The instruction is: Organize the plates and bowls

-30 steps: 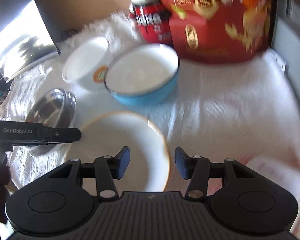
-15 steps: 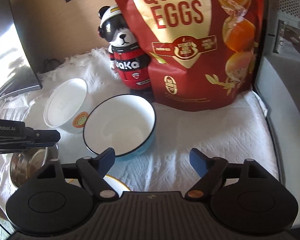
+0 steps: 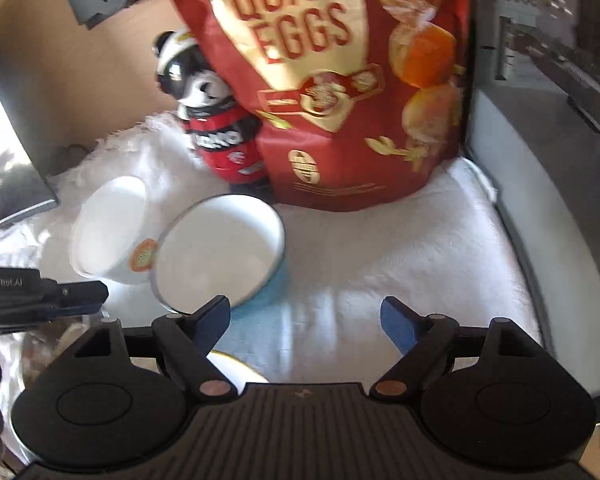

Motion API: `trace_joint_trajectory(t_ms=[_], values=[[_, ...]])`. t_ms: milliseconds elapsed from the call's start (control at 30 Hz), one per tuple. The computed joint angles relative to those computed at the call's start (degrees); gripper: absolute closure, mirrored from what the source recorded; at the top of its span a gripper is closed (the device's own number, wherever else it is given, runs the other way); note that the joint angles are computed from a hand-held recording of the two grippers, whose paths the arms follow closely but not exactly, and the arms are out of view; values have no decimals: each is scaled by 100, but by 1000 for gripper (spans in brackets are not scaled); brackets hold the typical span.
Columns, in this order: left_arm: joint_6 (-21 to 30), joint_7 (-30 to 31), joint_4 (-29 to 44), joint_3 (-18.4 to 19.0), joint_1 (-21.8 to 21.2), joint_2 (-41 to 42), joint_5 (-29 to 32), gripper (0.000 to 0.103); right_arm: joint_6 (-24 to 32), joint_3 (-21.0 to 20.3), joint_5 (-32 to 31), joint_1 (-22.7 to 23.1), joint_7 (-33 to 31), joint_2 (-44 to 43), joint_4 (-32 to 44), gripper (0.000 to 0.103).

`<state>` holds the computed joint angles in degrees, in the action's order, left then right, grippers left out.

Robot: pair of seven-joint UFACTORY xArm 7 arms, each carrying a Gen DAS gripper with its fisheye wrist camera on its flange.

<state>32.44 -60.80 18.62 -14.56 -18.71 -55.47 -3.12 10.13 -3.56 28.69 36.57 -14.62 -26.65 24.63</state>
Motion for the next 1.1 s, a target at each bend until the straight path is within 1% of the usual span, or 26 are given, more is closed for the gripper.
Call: trace_joint_trajectory(t_ms=[33, 67, 133, 167, 233, 333, 400, 433, 467, 500, 533, 567, 600, 667, 733, 800, 867, 900, 933, 1033, 1100], values=[[-26, 100, -21, 77, -18, -26, 22, 81, 44, 82, -20, -20, 92, 4, 63, 19], [-120, 204, -58, 164, -53, -19, 9, 81, 51, 259, -102, -135, 276, 24, 117, 19], [-366, 433, -96, 372, -145, 141, -88, 81, 36, 738, -377, -514, 876, 20, 154, 19], [-507, 558, -82, 467, -188, 288, -145, 81, 75, 867, -499, -619, 1121, 18, 181, 19], [-731, 791, 9, 562, -211, 647, -204, 81, 223, 1001, -714, -729, 1494, 9, 233, 19], [-790, 974, 222, 611, -195, 1214, -311, 81, 352, 1224, -1178, -959, 1898, 102, 362, 19], [-827, 1055, 355, 535, -69, 1558, -264, 81, 385, 1258, -1432, -1036, 2031, 300, 505, 21], [-854, 1060, 421, 415, 71, 1714, -140, 81, 373, 1238, -1530, -1052, 2038, 462, 609, 26], [-848, 1010, 484, 260, 243, 1846, 19, 81, 354, 1206, -1601, -1053, 2017, 664, 737, 29], [-807, 935, 561, 170, 360, 1986, 110, 81, 347, 1125, -1601, -1006, 1927, 902, 893, 35], [-880, 950, 593, 230, 325, 2133, 72, 81, 349, 1007, -1505, -908, 1755, 1116, 1034, 40], [-1032, 1064, 608, 370, 203, 2300, -31, 81, 411, 940, -1410, -869, 1629, 1352, 1213, 41], [-1133, 1182, 633, 460, 146, 2458, -73, 77, 561, 902, -1294, -862, 1521, 1564, 1406, 43], [-1201, 1175, 701, 400, 255, 2685, 6, 76, 576, 854, -863, -821, 1030, 1972, 1684, 43], [-1295, 1152, 711, 426, 271, 2837, -34, 74, 519, 945, -655, -908, 780, 2334, 1901, 43], [-1411, 1196, 717, 468, 285, 2995, -42, 74, 698, 1054, -364, -1023, 507, 2710, 2203, 44], [-1461, 1214, 766, 507, 291, 3192, -82, 74, 827, 1219, -52, -1170, 124, 3002, 2439, 53], [-1482, 1245, 792, 522, 280, 3281, -94, 75, 885, 1305, 35, -1249, 6, 3125, 2541, 59], [-1493, 1287, 828, 529, 263, 3359, -98, 75, 943, 1390, 99, -1330, -72, 3250, 2644, 62], [-1386, 1150, 1011, 322, 413, 3593, 173, 75, 1118, 1619, 272, -1549, -286, 3579, 2907, 66], [-1376, 1078, 1083, 247, 478, 3719, 371, 75, 1224, 1717, 322, -1656, -354, 3753, 3038, 68]])
